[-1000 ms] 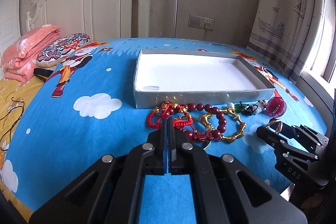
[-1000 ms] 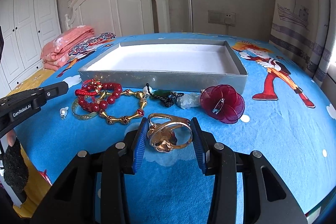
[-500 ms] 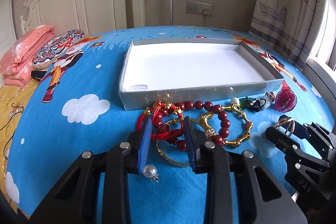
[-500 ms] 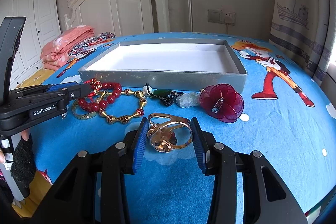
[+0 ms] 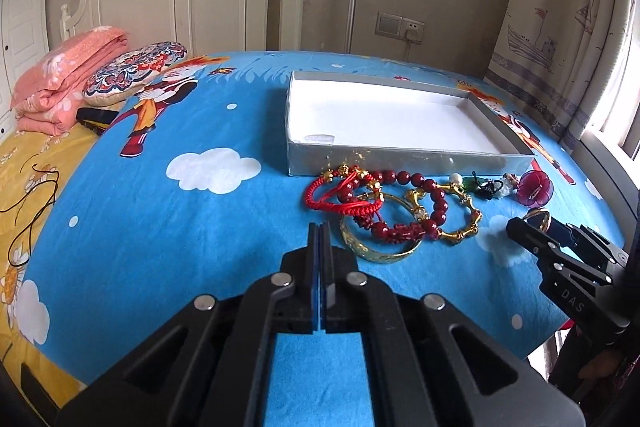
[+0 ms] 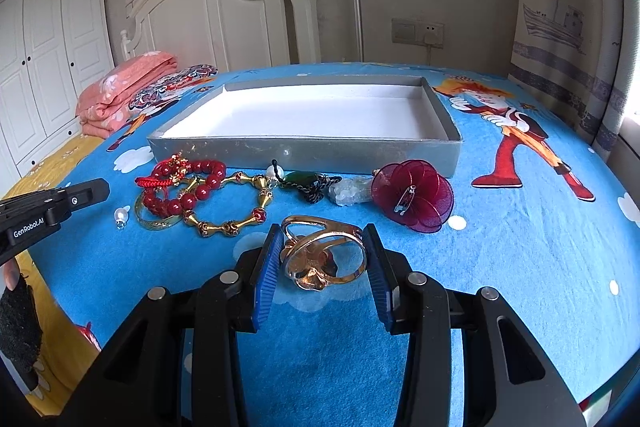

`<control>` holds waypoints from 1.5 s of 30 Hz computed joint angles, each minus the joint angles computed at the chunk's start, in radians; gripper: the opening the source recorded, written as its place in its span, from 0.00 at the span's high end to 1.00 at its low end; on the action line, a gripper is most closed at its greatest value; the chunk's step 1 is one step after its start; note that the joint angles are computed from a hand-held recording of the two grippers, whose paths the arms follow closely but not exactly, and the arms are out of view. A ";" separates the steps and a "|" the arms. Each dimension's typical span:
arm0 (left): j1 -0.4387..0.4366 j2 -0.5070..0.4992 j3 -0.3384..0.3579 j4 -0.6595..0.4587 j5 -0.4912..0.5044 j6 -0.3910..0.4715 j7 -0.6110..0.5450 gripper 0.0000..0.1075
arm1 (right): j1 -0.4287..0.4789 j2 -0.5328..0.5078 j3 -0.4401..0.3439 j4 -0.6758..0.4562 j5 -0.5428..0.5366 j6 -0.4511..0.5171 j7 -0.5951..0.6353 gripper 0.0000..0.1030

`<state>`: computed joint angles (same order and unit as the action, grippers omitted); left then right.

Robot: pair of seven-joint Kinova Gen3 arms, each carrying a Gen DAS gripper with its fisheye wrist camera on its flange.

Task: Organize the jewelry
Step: 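Lower the left tool onto the red string bracelet and close it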

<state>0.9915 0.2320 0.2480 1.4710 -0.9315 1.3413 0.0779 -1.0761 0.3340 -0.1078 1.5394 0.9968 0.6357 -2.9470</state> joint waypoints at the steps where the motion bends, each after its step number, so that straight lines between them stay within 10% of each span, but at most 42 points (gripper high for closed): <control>1: -0.014 -0.011 0.001 0.007 0.015 -0.027 -0.014 0.96 | 0.001 0.001 -0.001 -0.001 -0.003 0.000 0.002 0.61; 4: -0.025 -0.007 -0.011 -0.002 0.012 -0.067 -0.025 0.56 | -0.005 0.000 0.000 -0.002 0.004 0.006 0.000 0.61; 9: -0.040 0.073 -0.027 -0.118 0.015 -0.086 -0.180 0.87 | 0.000 -0.003 -0.004 0.001 0.001 0.008 0.004 0.61; 14: -0.065 0.140 -0.073 -0.211 0.116 -0.097 -0.313 0.90 | 0.003 -0.008 -0.002 0.010 0.000 0.001 -0.003 0.61; 26: -0.016 0.073 -0.097 -0.100 0.147 -0.114 -0.236 0.95 | 0.014 -0.016 -0.007 0.022 0.004 -0.008 -0.022 0.61; 37: -0.018 0.029 -0.035 -0.063 0.053 -0.075 -0.130 0.86 | 0.011 -0.017 -0.010 0.022 0.008 -0.008 -0.021 0.61; 42: -0.023 0.089 -0.053 -0.131 0.087 -0.043 -0.197 0.57 | 0.014 -0.019 -0.010 0.025 0.007 -0.007 -0.032 0.61; 45: 0.005 0.120 -0.076 -0.162 0.083 -0.001 -0.208 0.68 | 0.020 -0.021 -0.012 0.031 0.003 -0.016 -0.033 0.61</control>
<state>0.9965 0.3515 0.1718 1.3086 -0.8485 1.3405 -0.1299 -1.0559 0.3127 -0.1195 1.5701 1.0001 0.6197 -2.9803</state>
